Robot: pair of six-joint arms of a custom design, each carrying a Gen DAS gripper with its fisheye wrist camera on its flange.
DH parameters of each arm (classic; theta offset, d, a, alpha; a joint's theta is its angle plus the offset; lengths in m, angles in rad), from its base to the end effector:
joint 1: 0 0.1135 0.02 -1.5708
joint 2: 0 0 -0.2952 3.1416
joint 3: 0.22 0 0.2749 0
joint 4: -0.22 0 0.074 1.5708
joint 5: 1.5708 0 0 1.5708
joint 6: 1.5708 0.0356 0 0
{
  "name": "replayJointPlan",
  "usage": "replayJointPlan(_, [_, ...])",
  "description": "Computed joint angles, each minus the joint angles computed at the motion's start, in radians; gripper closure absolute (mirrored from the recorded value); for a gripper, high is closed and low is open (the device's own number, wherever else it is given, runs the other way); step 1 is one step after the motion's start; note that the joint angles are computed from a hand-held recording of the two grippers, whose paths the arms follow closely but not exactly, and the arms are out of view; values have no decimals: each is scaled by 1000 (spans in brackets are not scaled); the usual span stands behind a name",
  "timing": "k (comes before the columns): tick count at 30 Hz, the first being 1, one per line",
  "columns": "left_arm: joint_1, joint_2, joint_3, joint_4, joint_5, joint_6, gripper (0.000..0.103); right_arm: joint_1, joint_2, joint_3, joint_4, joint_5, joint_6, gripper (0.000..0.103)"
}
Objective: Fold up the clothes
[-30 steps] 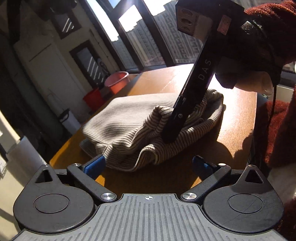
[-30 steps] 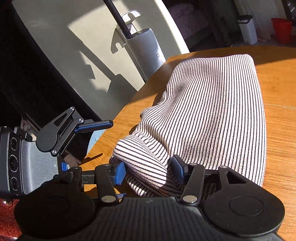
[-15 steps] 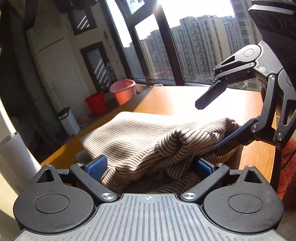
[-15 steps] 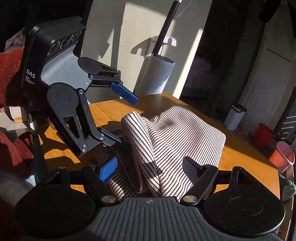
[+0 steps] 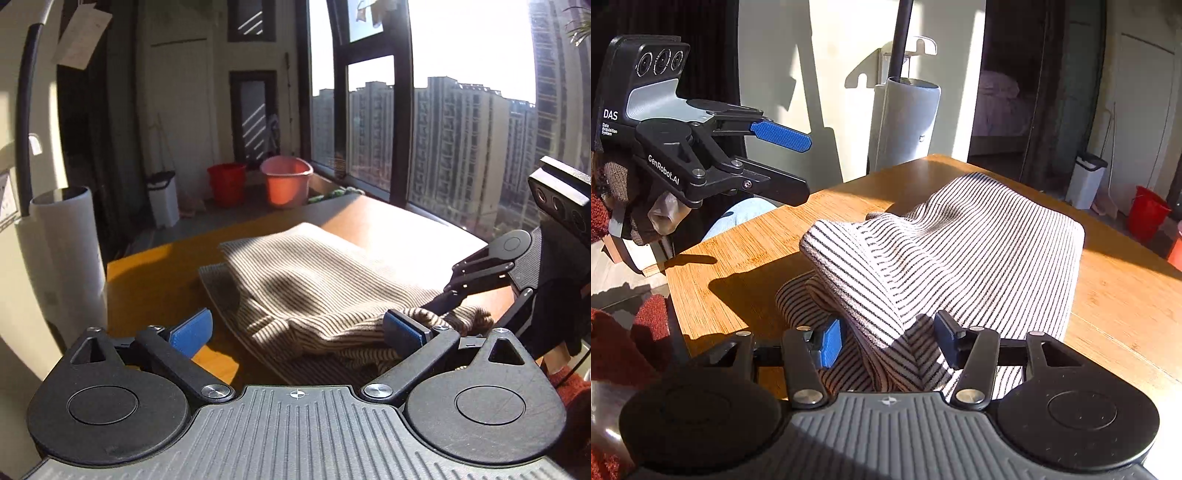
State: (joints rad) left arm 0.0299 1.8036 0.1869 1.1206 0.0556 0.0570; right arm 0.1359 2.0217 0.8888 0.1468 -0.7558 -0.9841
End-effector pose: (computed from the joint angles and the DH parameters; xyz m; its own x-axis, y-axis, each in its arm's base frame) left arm 0.2320 0.0050 0.0778 -0.4739 0.0427 -0.8795 0.0461 0.9987 0.0237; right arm 0.3651 0.0746 0.0784 -0.0629 -0.6203 -0.7819 -0.9503 0.2767 -0.1430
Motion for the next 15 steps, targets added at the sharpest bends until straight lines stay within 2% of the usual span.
replayJointPlan(1, [20,-11,-17,6,-2,-11,1,2,-18,-50,55,0,-66,31])
replayJointPlan(3, [65,-31,-42,8,5,-35,0,10,-37,-136,157,4,-177,29])
replayJointPlan(5, [117,-51,-49,-10,30,-64,0,39,-23,-212,317,43,-220,28])
replayJointPlan(7, [150,-67,-45,-39,55,-88,0,66,2,-272,463,77,-255,29])
replayJointPlan(9, [158,-73,-43,-52,68,-102,0,72,26,-289,545,88,-254,30])
replayJointPlan(10, [150,-71,-44,-51,64,-101,0,75,40,-297,586,94,-254,38])
replayJointPlan(11, [138,-66,-46,-46,55,-98,0,76,43,-294,589,101,-242,44])
replayJointPlan(13, [113,-54,-48,-36,37,-91,0,74,21,-248,467,112,-159,55])
replayJointPlan(15, [84,-33,-41,-31,21,-94,0,59,14,-111,206,80,19,59])
